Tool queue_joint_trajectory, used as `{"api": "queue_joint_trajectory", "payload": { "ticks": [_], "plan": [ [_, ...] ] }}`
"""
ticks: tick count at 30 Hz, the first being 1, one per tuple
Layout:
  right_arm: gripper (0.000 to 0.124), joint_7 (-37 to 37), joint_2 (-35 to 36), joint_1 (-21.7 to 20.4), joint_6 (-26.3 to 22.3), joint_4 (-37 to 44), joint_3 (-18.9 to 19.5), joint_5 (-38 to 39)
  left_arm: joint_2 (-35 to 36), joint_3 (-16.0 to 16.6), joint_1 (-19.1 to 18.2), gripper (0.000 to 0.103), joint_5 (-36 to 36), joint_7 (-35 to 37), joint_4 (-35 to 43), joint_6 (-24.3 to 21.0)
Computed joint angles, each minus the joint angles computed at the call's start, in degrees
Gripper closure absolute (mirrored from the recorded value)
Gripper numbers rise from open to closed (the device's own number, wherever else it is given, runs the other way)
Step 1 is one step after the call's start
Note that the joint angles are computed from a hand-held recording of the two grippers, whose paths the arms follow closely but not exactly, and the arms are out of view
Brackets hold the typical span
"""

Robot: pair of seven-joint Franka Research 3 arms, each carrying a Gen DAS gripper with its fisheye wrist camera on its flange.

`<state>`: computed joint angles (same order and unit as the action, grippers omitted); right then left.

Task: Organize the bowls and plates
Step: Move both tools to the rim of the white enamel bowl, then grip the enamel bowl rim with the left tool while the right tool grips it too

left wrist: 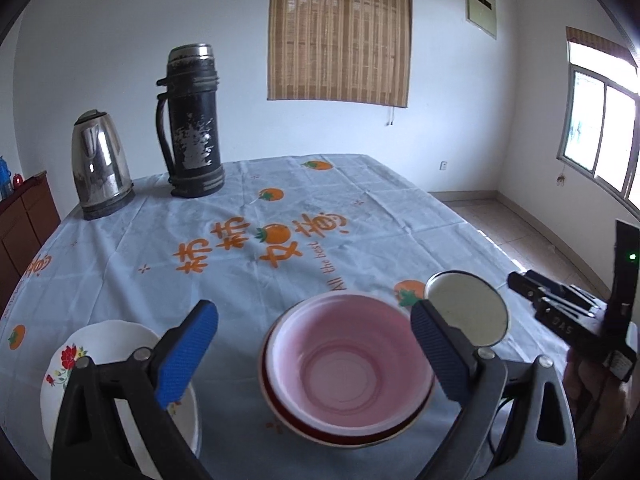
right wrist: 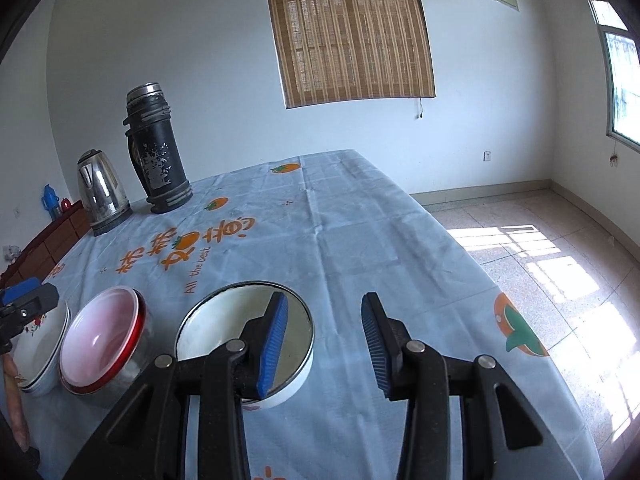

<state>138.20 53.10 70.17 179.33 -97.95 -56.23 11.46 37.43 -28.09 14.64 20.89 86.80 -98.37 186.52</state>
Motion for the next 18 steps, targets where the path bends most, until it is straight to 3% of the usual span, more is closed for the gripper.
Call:
{"api": "queue_joint_trajectory", "payload": {
  "ticks": [4,10,13,15,18],
  "plan": [
    [0.092,-2.3,-2.0,-4.2,1.8,0.5,5.1,0.1,2.3,-6.4,1.7,0.006,0.7,3.2,1.9,-3.4],
    [0.098,-7.9,-4.9,-11.0,2.7,2.1,13.8,0.6,5.0,-6.6,-2.5,0.026,-2.6,8.4,5.8,-9.7],
    [0.101,-9.0,-5.3,-12.6,1.1,3.0,15.7,0.2,5.7,-6.8,-3.5,0.035,-4.5,10.8,6.6,-11.6],
    [0.111,-10.1,-6.2,-14.3,2.0,2.9,18.1,-0.4,6.2,-6.6,-4.2,0.037,-6.0,11.9,7.3,-12.8],
    [0.114,-9.9,-5.8,-13.9,1.1,3.5,17.6,-1.0,6.6,-6.6,-4.7,0.037,-8.1,14.0,7.5,-13.6]
  ]
}}
